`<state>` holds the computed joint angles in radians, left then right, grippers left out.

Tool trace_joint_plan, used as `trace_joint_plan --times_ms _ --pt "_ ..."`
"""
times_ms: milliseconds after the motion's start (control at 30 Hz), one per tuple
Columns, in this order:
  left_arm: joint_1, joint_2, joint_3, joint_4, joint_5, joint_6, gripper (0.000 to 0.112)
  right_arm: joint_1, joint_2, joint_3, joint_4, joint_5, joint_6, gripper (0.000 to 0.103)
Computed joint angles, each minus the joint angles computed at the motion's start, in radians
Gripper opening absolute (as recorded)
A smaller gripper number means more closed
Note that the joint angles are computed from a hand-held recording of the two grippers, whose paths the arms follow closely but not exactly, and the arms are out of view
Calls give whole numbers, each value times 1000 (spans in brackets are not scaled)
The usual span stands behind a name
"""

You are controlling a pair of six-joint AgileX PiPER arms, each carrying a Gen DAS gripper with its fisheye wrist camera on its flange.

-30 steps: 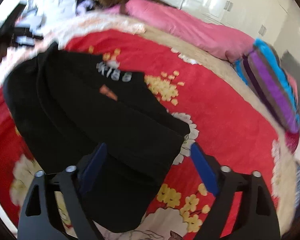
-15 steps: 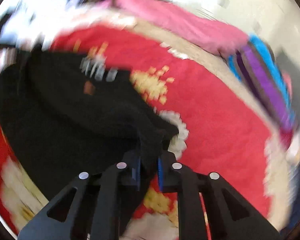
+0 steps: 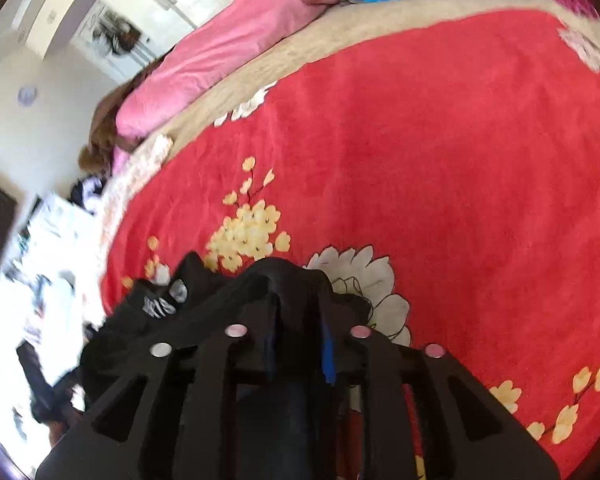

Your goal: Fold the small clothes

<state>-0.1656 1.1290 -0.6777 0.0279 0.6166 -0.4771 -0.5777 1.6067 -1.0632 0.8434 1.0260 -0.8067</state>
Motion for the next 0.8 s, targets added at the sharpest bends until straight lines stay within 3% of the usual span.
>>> trace_joint_plan --times_ms 33,67,100,200,267,400,633,767,800 --pt "-9 5 -1 16 -1 -11 69 2 -40 5 -36 -51 8 78" --pt "-13 4 1 17 -5 -8 52 -9 -65 3 -34 -63 -23 76" --pt "-7 3 2 -10 -12 20 25 -18 -86 2 -32 -65 -49 76" --pt "-19 -8 -2 -18 -10 32 7 18 -192 22 -34 -98 -164 76" --pt "-42 -31 -7 41 -1 -22 6 58 -272 62 -27 -127 -240 76" --pt "-34 -111 -10 129 7 -104 6 80 -278 79 -45 -112 -243 76" --pt "43 -57 26 62 -52 -34 9 62 -185 104 -139 -145 -139 76" --pt "97 -60 28 -72 -54 108 33 36 -163 117 -95 -99 -184 76" --pt "85 -54 22 -57 -46 100 33 35 -157 120 -73 -93 -195 76"
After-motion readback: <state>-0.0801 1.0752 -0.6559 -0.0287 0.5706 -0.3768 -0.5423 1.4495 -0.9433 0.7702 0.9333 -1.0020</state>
